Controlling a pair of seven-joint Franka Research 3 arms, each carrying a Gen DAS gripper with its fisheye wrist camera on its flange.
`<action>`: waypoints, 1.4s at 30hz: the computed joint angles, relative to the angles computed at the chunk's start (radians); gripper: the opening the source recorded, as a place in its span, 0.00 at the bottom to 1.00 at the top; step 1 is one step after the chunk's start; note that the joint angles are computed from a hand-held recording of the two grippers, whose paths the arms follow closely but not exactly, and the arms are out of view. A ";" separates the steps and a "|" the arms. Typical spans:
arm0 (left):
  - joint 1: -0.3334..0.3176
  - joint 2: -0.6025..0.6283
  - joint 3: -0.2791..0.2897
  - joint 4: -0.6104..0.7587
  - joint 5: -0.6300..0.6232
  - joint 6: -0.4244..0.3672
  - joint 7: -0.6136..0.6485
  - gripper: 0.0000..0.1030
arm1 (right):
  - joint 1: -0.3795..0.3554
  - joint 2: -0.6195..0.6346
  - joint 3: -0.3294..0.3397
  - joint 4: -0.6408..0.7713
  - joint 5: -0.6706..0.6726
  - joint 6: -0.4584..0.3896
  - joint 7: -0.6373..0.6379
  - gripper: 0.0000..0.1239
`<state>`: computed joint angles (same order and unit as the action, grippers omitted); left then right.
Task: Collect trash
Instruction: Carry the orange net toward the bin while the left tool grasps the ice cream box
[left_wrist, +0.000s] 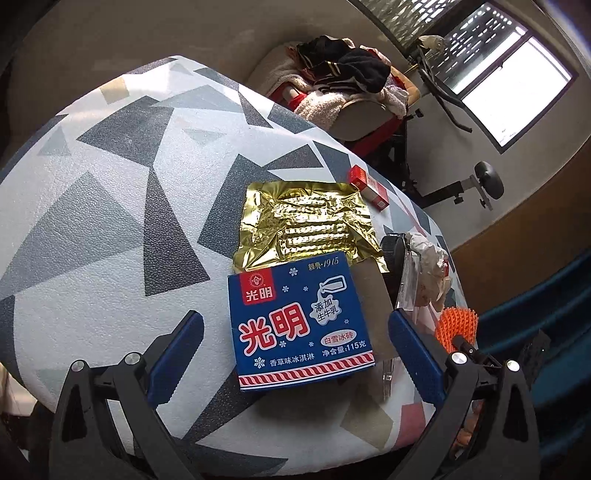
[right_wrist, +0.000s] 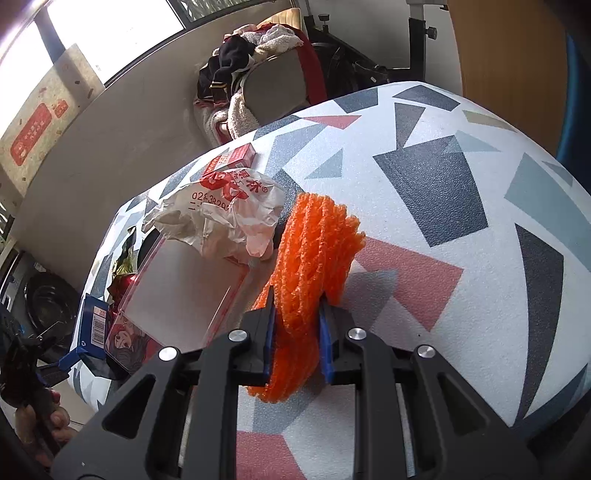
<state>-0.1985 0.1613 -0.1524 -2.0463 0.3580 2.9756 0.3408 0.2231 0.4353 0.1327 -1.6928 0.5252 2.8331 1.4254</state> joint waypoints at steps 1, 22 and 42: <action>0.016 0.015 -0.017 0.004 -0.045 0.011 0.022 0.95 | 0.001 -0.006 0.001 -0.011 -0.001 0.003 -0.004 0.18; -0.142 0.007 0.120 0.149 0.372 -0.212 -0.141 0.78 | 0.087 -0.133 -0.053 -0.158 -0.186 0.088 0.012 0.18; -0.093 -0.204 -0.105 -0.058 0.661 -0.229 -0.222 0.78 | 0.092 -0.375 0.035 -0.449 0.134 0.192 -0.299 0.18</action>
